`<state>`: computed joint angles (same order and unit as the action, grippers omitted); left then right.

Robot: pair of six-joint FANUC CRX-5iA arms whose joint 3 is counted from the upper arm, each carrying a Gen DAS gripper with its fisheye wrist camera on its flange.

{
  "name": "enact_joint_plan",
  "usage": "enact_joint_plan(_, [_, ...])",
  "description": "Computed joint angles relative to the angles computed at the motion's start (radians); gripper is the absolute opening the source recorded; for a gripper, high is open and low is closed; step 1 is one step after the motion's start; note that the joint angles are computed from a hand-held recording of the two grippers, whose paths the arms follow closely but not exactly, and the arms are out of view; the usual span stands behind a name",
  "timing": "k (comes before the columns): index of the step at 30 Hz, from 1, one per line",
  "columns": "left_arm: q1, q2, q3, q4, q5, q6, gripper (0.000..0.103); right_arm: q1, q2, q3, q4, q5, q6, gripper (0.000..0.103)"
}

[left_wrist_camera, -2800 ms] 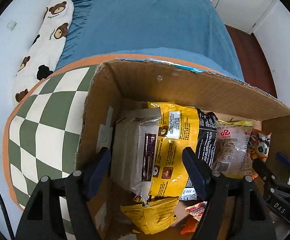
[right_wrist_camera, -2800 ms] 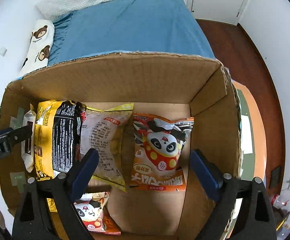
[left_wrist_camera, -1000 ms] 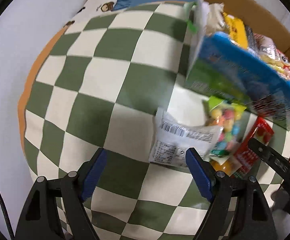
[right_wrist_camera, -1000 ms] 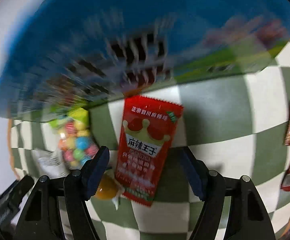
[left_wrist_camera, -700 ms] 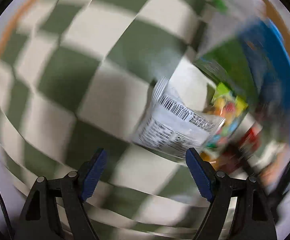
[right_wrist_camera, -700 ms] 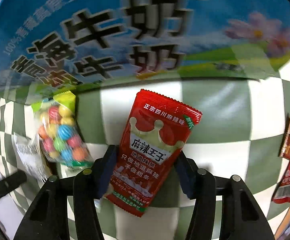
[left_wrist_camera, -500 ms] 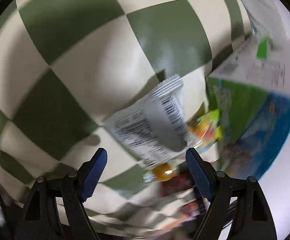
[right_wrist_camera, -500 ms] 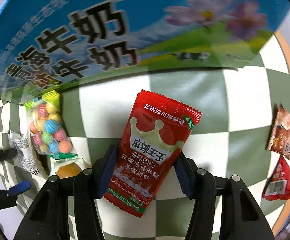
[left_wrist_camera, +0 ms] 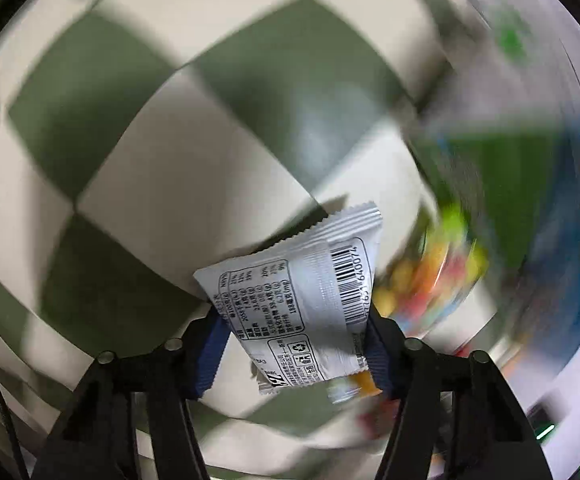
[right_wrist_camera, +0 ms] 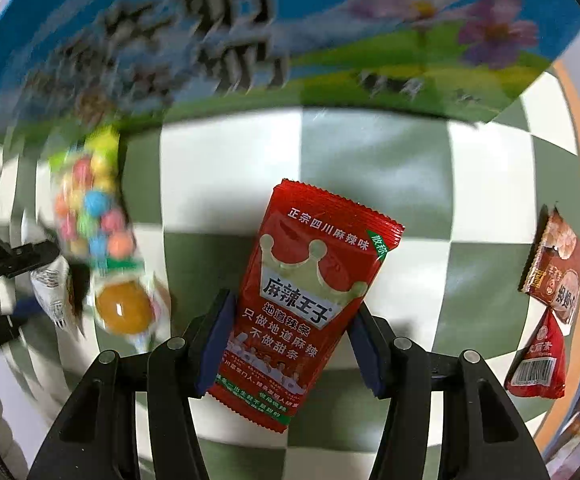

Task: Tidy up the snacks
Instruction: 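Grasp the white barcode packet with left tool while right tool grasps the red spicy strip packet, then carry both packets into the cardboard box and open both tools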

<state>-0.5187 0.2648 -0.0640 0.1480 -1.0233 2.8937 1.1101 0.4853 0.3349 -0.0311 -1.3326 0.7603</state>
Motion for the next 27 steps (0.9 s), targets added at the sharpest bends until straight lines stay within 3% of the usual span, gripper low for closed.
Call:
enact_joint_plan(1, [-0.023, 0.045, 0.076, -0.036, -0.096, -0.074, 0.057, 0.002, 0.001, 0.003, -0.015, -0.011, 0.018, 0.058])
enact_joint_plan(4, [-0.079, 0.131, 0.215, -0.105, -0.268, -0.23, 0.057, 0.011, 0.005, 0.013, -0.061, -0.062, 0.089, 0.058])
enact_joint_plan(7, [-0.131, 0.192, 0.307, -0.148, -0.379, -0.349, 0.057, 0.036, 0.029, 0.036, -0.079, -0.127, 0.172, 0.058])
enact_joint_plan(10, [-0.127, 0.202, 0.286, -0.107, -0.365, -0.4, 0.06, 0.071, 0.031, 0.022, -0.063, -0.137, 0.171, 0.067])
enact_joint_plan(12, [-0.101, 0.17, 0.216, -0.061, -0.296, -0.371, 0.067, 0.072, 0.004, -0.013, -0.085, -0.091, 0.112, 0.074])
enact_joint_plan(15, [-0.068, 0.097, 0.096, -0.008, -0.175, -0.277, 0.072, 0.067, -0.074, -0.12, -0.078, 0.011, -0.012, 0.075])
enact_joint_plan(18, [-0.054, 0.051, 0.039, -0.01, -0.12, -0.178, 0.072, 0.07, -0.121, -0.196, -0.078, 0.079, -0.112, 0.074])
enact_joint_plan(23, [-0.138, 0.139, 0.212, -0.122, -0.279, -0.159, 0.05, 0.114, -0.157, -0.267, -0.017, 0.105, -0.177, 0.057])
enact_joint_plan(27, [-0.176, 0.177, 0.278, -0.141, -0.327, -0.185, 0.049, 0.15, -0.14, -0.251, 0.012, 0.084, -0.135, 0.054])
